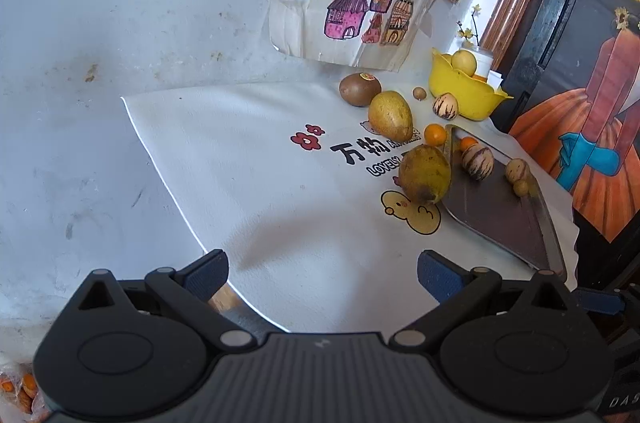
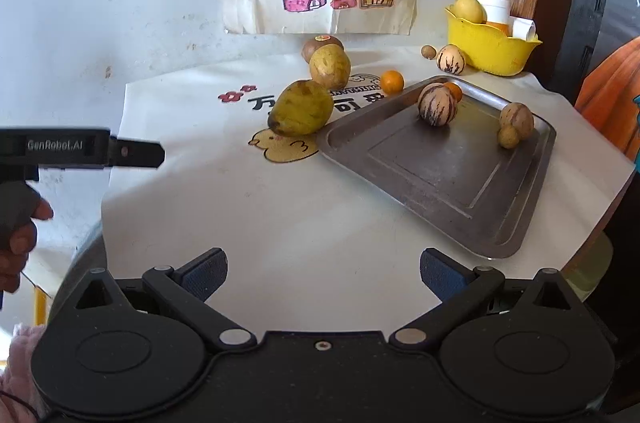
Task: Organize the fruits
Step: 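Withdraw both tools from the tray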
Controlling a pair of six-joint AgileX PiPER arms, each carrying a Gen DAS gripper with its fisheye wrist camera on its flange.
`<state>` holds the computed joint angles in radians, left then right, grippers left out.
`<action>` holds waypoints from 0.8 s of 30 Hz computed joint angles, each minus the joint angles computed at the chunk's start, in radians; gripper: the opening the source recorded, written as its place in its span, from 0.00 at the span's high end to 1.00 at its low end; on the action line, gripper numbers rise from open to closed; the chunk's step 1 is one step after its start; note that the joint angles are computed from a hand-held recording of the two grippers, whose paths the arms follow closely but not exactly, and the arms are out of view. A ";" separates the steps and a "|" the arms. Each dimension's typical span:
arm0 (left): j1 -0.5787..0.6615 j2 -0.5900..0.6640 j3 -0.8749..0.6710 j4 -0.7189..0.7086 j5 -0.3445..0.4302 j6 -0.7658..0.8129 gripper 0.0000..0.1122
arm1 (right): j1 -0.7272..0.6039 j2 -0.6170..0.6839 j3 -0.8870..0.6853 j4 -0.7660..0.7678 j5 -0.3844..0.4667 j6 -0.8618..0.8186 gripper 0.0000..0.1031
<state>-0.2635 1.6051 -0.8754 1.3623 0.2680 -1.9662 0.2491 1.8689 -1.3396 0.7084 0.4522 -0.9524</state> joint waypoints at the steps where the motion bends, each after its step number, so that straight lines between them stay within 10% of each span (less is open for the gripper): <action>1: 0.003 0.006 -0.004 0.013 -0.008 -0.006 0.09 | -0.010 0.010 -0.013 0.031 0.011 -0.022 0.01; 11: 0.023 0.101 -0.118 0.021 -0.064 0.059 0.09 | -0.100 0.138 -0.240 0.146 0.145 -0.038 0.01; 24: 0.045 0.269 -0.355 -0.371 -0.117 0.559 0.09 | -0.119 0.409 -0.712 0.012 0.321 0.164 0.01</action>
